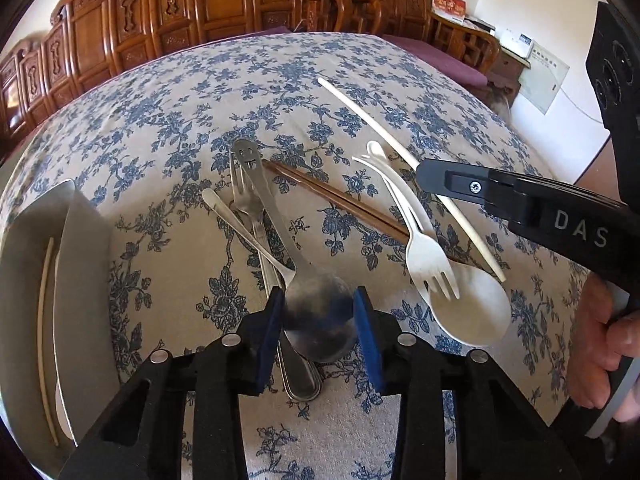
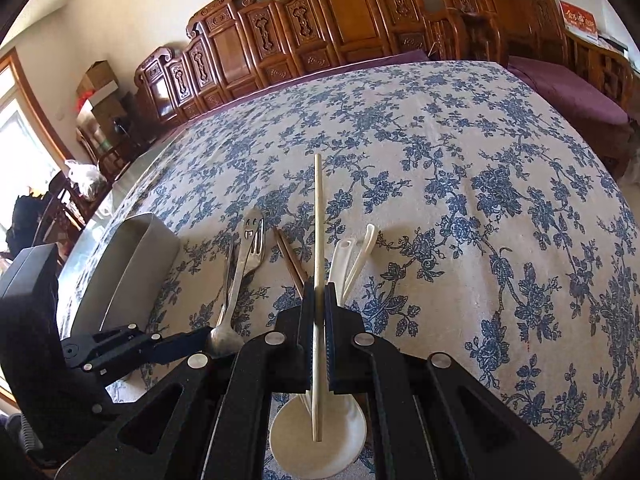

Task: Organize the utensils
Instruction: 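Grasp a metal fork with the left tool while the right tool holds the chopstick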

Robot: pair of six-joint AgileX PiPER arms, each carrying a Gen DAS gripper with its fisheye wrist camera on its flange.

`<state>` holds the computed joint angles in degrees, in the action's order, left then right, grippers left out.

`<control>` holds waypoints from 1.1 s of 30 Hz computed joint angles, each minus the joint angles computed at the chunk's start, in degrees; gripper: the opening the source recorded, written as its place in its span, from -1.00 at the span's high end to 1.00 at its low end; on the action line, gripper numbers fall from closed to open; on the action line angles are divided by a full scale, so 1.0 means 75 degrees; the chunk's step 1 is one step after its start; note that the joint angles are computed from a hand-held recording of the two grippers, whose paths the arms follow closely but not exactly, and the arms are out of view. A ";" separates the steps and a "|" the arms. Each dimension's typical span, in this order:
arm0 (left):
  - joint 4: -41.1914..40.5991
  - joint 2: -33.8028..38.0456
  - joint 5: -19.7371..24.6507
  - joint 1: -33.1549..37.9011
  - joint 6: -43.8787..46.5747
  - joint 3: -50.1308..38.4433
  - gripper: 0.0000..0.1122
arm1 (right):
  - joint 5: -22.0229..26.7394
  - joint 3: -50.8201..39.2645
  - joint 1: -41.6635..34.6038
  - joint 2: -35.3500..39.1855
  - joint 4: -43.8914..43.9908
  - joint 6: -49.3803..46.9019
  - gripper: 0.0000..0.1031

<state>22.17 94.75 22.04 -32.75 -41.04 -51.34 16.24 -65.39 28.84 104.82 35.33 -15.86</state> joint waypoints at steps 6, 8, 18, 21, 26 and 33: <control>-0.0587 -0.0424 0.0098 -0.0043 0.0604 0.0096 0.78 | -0.0035 -0.0024 0.0055 0.0000 -0.0437 0.0473 0.88; -0.0735 -0.0452 0.0109 -0.0094 0.0761 0.0071 0.82 | -0.0054 -0.0014 0.0066 -0.0022 -0.0503 0.0524 0.89; -0.0919 -0.0211 0.0196 -0.0158 0.0751 0.0000 0.87 | -0.0126 0.0139 0.0040 -0.0169 -0.0414 0.0432 0.88; -0.0932 -0.0413 0.0250 -0.0168 0.0722 0.0126 0.95 | -0.0115 0.0124 0.0045 -0.0157 -0.0292 0.0264 0.88; -0.0569 -0.0979 0.0429 -0.0306 0.0439 0.0357 0.95 | -0.0106 0.0027 0.0236 -0.0124 -0.0671 0.0643 0.88; -0.0743 -0.1946 0.0761 -0.0075 0.0767 0.0619 0.95 | -0.0100 -0.0098 0.0578 -0.0091 -0.1211 0.1195 0.88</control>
<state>16.60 80.15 27.75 -33.31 -35.29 -46.69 15.49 -66.12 33.17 104.14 26.25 -6.90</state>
